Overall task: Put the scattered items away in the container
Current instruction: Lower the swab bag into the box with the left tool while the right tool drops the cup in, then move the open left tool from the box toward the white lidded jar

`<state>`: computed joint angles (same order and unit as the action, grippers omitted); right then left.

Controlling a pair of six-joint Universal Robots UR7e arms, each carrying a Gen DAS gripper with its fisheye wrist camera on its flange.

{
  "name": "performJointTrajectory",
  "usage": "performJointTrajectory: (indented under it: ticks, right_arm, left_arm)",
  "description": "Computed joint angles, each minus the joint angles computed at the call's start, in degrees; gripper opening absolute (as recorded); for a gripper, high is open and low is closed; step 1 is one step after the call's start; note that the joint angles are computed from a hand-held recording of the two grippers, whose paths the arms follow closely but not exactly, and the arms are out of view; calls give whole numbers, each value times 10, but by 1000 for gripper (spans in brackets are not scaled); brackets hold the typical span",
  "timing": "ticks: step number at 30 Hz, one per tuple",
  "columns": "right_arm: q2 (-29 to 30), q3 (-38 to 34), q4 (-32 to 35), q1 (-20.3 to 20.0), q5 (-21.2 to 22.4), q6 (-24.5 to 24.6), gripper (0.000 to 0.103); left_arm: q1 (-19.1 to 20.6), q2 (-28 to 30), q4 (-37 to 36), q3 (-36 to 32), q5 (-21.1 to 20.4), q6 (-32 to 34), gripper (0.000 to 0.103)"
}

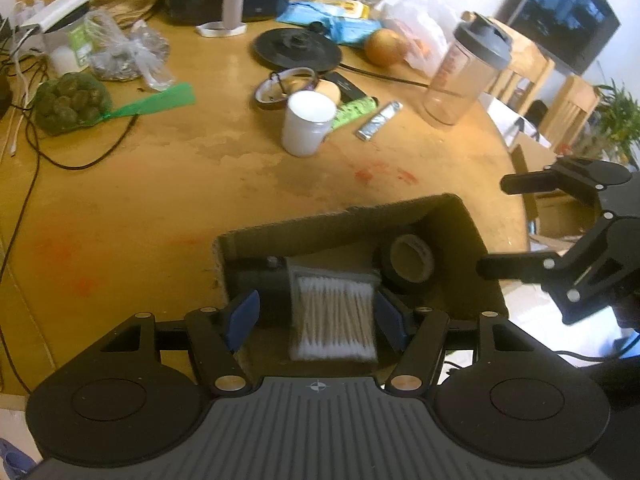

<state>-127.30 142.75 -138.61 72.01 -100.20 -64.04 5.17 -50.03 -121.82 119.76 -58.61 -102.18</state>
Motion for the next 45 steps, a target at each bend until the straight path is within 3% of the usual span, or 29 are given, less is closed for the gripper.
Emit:
performJointTrajectory:
  ticks: [5,12,18,22,45]
  right_arm:
    - [25,10,-84,22,-29,14,103]
    - [50,7,-144,35,-48,35,103]
    - [58,-17,-96,22,-37,72,103]
    - [58,-30,-73,9,-3,89,103]
    - [75,-41,-90,-3,22,146,103]
  left_arm:
    - [2,-5,8,2,3,-9,63]
    - [7,-6,12,1,7,-9,63]
    - [11,-11,27,-1,16,-20,63]
    - [14,-18,36,1,25,-34,63]
    - [55,-12,63,-26,90,36,63]
